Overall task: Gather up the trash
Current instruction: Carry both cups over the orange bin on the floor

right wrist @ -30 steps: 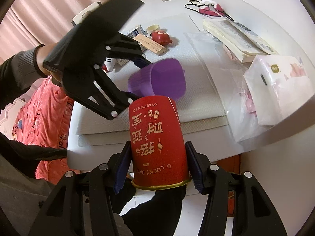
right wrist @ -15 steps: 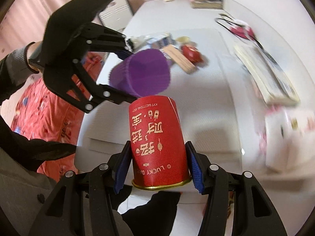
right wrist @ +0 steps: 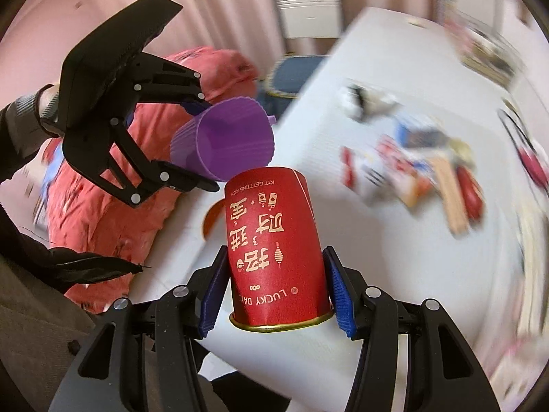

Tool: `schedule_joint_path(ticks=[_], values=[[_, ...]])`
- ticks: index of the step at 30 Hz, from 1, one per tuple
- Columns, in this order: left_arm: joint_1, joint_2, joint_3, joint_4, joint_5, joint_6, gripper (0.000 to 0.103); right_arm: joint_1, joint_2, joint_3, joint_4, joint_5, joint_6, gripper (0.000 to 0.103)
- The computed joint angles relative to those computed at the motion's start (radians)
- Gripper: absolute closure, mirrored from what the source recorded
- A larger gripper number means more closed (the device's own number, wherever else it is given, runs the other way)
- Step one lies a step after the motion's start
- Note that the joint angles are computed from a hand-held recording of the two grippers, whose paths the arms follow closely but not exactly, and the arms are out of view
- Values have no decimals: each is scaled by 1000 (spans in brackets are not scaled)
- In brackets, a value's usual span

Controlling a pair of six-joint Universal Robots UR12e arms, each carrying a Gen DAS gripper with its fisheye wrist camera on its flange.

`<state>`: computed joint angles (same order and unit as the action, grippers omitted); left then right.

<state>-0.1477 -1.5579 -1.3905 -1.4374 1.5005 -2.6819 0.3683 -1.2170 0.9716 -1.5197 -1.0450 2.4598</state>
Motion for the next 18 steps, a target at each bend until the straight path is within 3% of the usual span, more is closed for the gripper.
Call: schedule_joint_path(ticks=[7,18], values=[[78,118,-122,-18,28,-129,40,104,105,-160,109,-5,-158,49],[212,234,-281,-21,19,-186,40,249,240,-318,166,-38,-262,49]])
